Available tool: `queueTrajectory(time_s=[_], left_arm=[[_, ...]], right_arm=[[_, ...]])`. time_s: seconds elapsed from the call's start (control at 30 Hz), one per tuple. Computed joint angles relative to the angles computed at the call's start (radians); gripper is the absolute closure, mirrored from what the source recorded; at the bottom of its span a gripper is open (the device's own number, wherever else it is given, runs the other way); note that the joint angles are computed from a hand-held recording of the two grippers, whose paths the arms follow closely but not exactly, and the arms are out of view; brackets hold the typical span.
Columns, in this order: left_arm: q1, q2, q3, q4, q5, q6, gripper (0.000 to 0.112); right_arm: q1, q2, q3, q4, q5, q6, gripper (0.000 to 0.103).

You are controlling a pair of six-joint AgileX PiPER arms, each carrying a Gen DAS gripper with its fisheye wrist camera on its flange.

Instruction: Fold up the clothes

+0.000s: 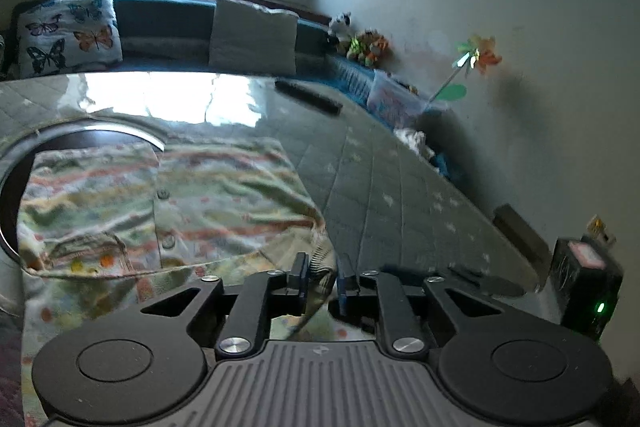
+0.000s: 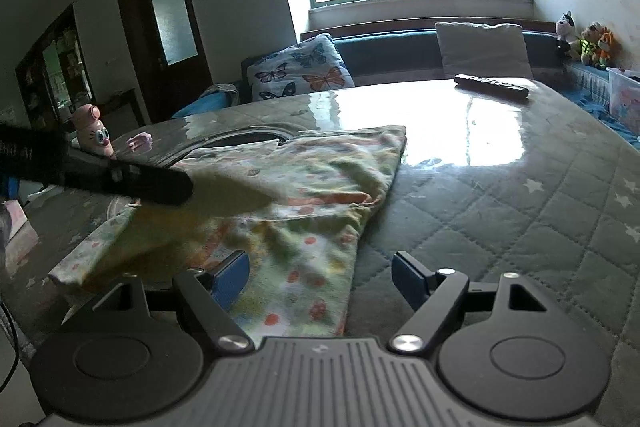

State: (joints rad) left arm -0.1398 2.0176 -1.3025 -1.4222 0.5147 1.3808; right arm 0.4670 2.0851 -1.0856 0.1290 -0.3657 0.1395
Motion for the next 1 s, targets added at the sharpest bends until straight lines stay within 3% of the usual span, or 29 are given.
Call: queueTrajectory(time_s=[0.1,0.37,0.77,0.93,1.0], left_arm=[[0.003,0.002,0.011,0.008,0.002,0.019,0.073],[0.081,-0.034,0.103,-0.118,-0.082,0.2,0.072],[0.225,-0.003,0.145,-0.11,-0.149,0.187,0.075],[0.239,0.015,0.146,-0.153,-0.178,0.241,0.093],[0.241,0.016,0.143,-0.157,-0.186,0.242,0.094]], right_arm=[[0.001,-0.001,0.0,0.035,0.0,-0.027,0.023],[0.017,-0.013,-0.018,0.142,0.009,-0.126,0.023],[0.075,0.068,-0.191,0.092,0.132,-0.12,0.023],[0.095,0.097,-0.248,0.037,0.172,-0.093,0.023],[0.098,0.106,-0.268,0.02,0.187,-0.084,0.024]])
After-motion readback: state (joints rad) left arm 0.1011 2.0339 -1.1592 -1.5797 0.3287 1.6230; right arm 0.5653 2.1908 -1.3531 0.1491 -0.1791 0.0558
